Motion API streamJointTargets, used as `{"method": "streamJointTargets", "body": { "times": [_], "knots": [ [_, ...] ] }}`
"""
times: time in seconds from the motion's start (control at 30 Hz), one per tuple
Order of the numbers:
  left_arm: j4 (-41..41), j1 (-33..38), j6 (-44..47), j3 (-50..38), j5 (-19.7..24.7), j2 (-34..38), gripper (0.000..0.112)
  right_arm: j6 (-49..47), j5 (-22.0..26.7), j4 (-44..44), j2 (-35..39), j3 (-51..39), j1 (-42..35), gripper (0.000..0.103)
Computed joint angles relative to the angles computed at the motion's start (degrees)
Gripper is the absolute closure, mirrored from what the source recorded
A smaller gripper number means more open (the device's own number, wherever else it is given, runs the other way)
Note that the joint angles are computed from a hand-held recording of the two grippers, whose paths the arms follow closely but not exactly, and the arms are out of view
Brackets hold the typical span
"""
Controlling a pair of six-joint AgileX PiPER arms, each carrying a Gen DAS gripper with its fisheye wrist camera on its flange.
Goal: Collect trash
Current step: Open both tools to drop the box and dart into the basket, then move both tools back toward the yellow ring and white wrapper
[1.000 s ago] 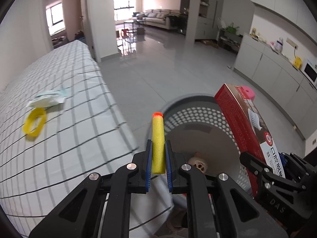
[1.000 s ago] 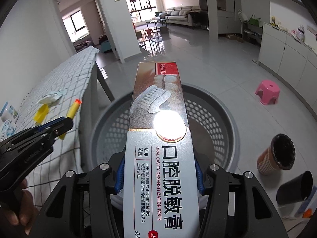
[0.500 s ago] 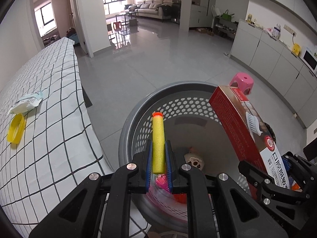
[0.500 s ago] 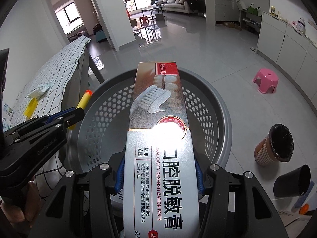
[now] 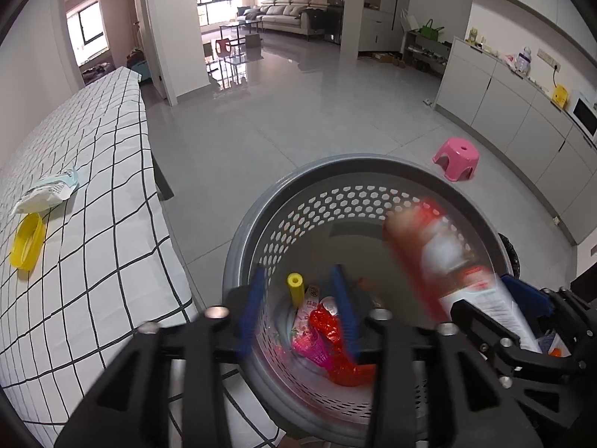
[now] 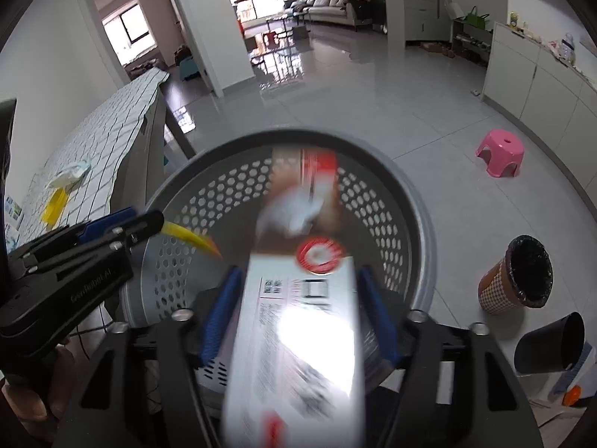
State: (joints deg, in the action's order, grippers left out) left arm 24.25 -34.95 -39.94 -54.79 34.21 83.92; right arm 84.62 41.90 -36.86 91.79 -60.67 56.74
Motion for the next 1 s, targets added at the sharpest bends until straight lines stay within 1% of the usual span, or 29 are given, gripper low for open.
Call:
{"method": "streamJointTargets", "body": {
  "times": [0.03,0.07,0.43,0.53,0.73,0.8,0.87,1.0],
  "knots": [
    [0.8,-0.2,-0.9,0.2,0.1,-0.3,0.062,0.2,0.0,-0.1,-0.3,0.3,-0.1,0.038],
    [1.3,-0.4,-1.5,0.0,0.3,-0.4,0.06,0.4,0.2,-0.2,-0.4,0.5,-0.1,0.038],
    [1.4,-0.6,-1.6,0.6,0.4,-1.4,0.059,1.8,-0.2,-0.5,-1.2,1.5,0.1,0.038],
    [1.5,-0.5,-1.6,0.8,0.3,-1.8,0.056,1.7,0.0,-0.6,-1.1,1.3,0.2,0.038],
    [1.0,-0.2,-1.2,1.1,0.2,-2.6,0.054,2.3,0.5,-1.0,-1.4,1.3,0.7,0.038],
    [1.1,-0.2,-1.4,1.3,0.2,-2.9,0.052,2.7,0.8,-1.2,-1.5,1.2,1.1,0.038],
    [1.4,-0.1,-1.8,1.7,0.1,-3.4,0.047,2.8,1.0,-1.3,-1.6,1.2,1.4,0.038],
    [2.0,0.0,-2.4,2.0,0.4,-4.4,0.044,3.4,1.3,-1.8,-1.8,1.0,2.0,0.038]
  ]
}}
